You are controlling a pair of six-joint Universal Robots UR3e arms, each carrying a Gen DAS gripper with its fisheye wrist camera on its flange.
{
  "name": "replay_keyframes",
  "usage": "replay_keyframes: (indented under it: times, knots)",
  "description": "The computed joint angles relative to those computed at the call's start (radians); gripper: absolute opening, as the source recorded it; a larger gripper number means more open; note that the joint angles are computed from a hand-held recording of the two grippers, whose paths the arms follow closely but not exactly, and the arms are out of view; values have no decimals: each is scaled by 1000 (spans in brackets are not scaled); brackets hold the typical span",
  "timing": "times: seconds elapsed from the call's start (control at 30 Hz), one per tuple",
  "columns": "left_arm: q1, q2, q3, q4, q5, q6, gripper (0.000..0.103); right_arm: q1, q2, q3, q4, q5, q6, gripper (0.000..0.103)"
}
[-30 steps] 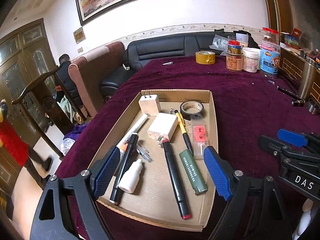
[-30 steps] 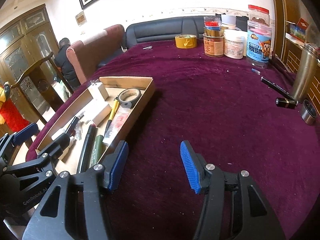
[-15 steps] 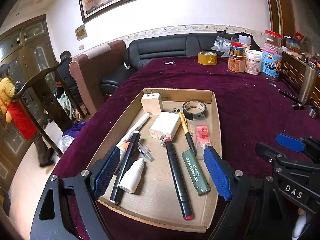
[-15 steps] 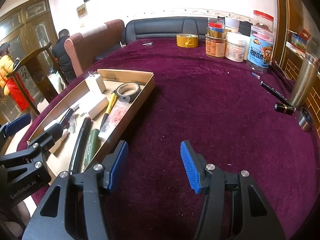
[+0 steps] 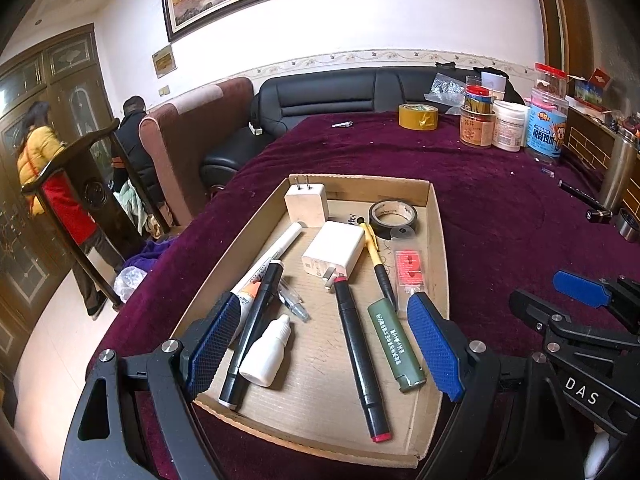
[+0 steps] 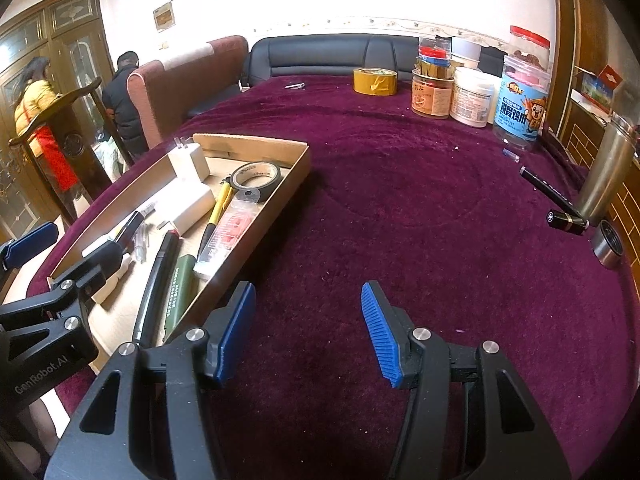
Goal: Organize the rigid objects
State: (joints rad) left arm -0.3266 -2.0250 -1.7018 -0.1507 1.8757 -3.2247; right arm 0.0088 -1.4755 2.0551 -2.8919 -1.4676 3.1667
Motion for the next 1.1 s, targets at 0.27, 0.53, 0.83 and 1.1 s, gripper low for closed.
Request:
replay_keyframes:
  times: [0.27,0.53,0.83,1.1]
  knots:
    - [4,3,-8,17,4,-9,82,8,5,-3,-8,-19,2,54]
    - [-8,8,-11,36,31,-24,82,0,-3,12,-23,-33,13,60]
    - [-62,34,-76,215,178,-64,82,-23,-41,68,-79,-26,10,65]
    - [-173,-8,-195,775,426,-32,102,-36,-97,170,-274,-40,33,65]
